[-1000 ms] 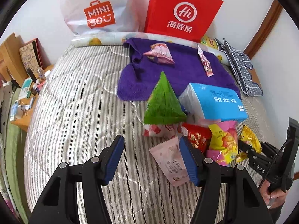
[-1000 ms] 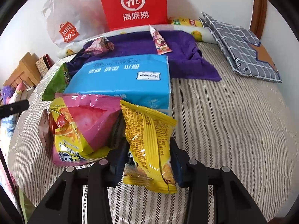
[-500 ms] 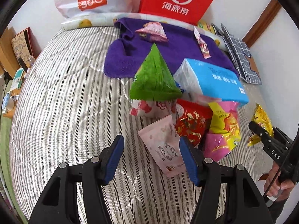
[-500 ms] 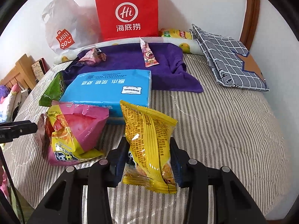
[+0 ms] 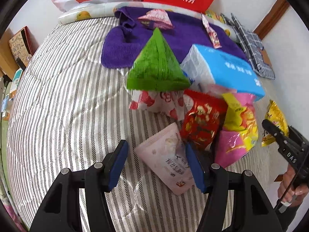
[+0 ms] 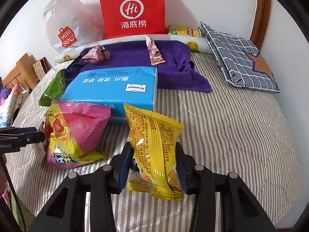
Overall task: Organize snacks
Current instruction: 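Grasp the yellow chip bag with right gripper while left tool approaches the pink pouch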
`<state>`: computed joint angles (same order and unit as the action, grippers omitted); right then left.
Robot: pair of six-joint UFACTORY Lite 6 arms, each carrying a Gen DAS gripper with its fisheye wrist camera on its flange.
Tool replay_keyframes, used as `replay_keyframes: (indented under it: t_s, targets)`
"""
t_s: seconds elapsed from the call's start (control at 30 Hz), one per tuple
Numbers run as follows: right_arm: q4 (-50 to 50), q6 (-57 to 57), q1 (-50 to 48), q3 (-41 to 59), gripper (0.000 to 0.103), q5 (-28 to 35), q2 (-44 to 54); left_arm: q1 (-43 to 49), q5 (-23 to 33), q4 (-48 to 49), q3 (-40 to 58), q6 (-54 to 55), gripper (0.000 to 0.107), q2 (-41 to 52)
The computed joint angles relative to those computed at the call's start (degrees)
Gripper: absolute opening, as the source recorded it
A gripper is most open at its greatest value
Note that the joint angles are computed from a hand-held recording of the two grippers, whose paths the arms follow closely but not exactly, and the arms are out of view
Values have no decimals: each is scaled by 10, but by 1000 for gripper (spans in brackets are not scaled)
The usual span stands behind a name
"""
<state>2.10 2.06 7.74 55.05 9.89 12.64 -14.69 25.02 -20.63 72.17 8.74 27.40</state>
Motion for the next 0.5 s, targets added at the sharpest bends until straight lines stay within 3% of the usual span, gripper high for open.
replay_keyframes:
  t_s: [0.5]
  targets:
    - [76, -77, -1, -16, 40, -9, -12, 5, 1, -3, -52, -4, 61, -57]
